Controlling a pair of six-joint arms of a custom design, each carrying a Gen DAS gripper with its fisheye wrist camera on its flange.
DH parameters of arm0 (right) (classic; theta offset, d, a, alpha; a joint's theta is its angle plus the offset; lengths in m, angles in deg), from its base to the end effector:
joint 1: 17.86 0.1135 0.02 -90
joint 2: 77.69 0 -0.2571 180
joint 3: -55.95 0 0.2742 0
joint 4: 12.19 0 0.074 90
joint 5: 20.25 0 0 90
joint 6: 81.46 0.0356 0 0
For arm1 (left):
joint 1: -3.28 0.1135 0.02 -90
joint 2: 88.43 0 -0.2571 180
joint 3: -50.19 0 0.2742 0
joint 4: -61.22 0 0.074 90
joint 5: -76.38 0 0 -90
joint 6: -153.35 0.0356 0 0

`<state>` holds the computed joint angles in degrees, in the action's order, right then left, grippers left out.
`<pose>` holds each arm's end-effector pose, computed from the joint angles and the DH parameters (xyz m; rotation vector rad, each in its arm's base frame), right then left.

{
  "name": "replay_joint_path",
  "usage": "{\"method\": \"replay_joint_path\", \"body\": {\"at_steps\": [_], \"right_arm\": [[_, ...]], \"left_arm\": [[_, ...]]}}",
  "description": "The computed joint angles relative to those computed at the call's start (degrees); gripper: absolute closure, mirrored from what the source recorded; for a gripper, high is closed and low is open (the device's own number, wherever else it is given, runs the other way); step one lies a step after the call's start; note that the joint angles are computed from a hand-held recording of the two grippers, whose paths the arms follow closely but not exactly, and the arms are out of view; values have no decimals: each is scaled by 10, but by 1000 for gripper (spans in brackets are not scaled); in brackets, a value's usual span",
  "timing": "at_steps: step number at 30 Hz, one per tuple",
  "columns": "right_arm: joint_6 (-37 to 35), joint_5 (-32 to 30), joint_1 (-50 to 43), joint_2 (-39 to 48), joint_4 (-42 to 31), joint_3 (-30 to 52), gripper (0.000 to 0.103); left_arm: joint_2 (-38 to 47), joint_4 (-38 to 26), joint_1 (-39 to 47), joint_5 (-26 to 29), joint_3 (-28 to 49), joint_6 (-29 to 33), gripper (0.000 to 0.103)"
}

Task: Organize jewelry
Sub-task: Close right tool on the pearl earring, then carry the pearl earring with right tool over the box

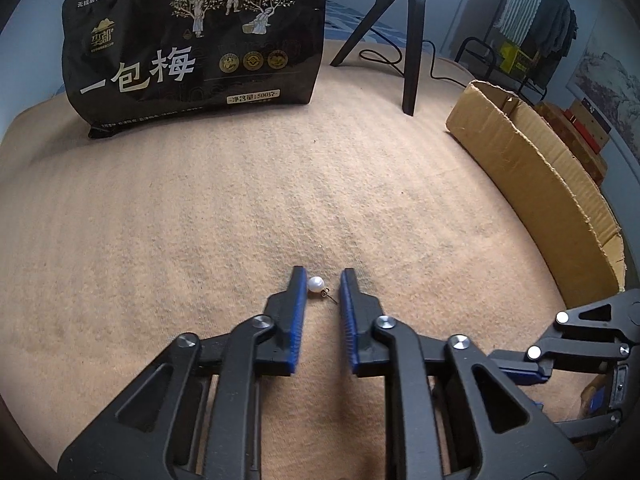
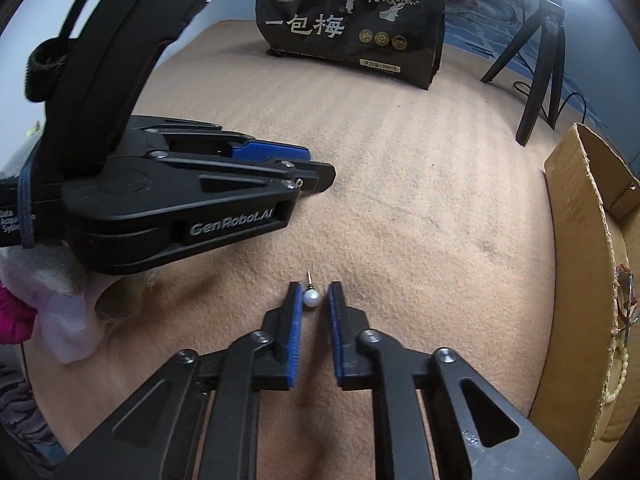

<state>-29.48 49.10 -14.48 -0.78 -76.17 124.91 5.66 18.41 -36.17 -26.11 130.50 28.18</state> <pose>0.2654 0.0283 0.2240 -1.0335 2.5126 0.3438 0.2864 -0.2257 0.2138 0.0115 2.5408 -0.2409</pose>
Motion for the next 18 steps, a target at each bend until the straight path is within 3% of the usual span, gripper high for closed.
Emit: {"method": "replay_joint_path", "body": {"at_steps": [18], "right_arm": [[-11, -30, -35, -15, -30, 20, 96]], "left_arm": [[-41, -41, -13, -38, 9, -16, 95]]}}
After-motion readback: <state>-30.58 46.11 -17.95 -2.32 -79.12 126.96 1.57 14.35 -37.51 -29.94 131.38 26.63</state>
